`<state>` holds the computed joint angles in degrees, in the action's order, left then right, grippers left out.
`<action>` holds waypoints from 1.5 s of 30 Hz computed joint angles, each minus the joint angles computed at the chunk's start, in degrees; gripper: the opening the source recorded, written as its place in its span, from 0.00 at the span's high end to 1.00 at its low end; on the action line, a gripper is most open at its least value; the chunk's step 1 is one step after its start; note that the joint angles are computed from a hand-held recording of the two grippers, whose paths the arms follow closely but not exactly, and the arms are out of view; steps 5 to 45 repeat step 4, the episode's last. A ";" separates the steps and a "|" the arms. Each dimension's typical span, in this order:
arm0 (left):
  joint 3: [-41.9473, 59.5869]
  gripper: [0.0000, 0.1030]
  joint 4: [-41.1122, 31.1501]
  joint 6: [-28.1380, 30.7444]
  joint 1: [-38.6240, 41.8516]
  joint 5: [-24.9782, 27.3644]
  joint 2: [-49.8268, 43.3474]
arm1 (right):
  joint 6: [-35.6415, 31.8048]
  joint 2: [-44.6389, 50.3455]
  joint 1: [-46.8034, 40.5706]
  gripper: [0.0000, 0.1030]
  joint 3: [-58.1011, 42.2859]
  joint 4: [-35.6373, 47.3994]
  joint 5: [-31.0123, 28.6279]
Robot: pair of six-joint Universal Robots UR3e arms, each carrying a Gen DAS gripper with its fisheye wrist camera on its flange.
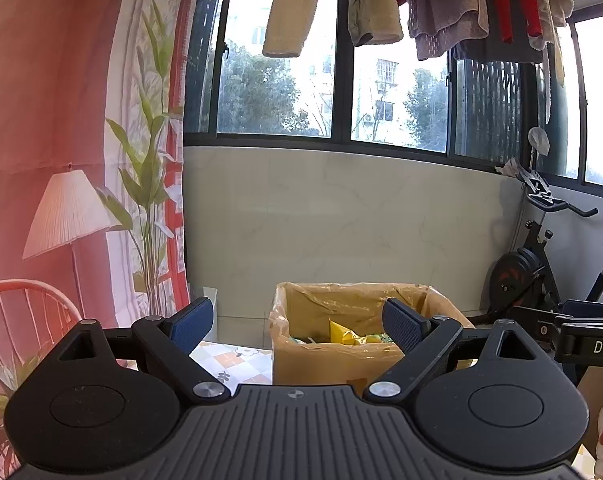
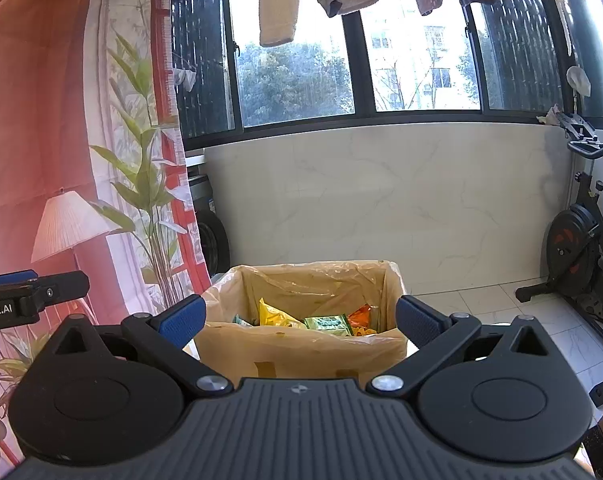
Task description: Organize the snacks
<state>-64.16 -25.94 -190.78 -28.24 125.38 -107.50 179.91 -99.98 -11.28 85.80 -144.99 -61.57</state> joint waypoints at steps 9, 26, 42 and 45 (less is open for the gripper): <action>-0.01 0.10 -0.01 -0.13 -0.36 0.55 -0.16 | 0.06 0.04 0.08 0.00 -0.07 -0.03 -0.07; -0.01 0.10 -0.01 -0.13 -0.36 0.55 -0.16 | 0.06 0.04 0.08 0.00 -0.07 -0.03 -0.07; -0.01 0.10 -0.01 -0.13 -0.36 0.55 -0.16 | 0.06 0.04 0.08 0.00 -0.07 -0.03 -0.07; -0.01 0.10 -0.01 -0.13 -0.36 0.55 -0.16 | 0.06 0.04 0.08 0.00 -0.07 -0.03 -0.07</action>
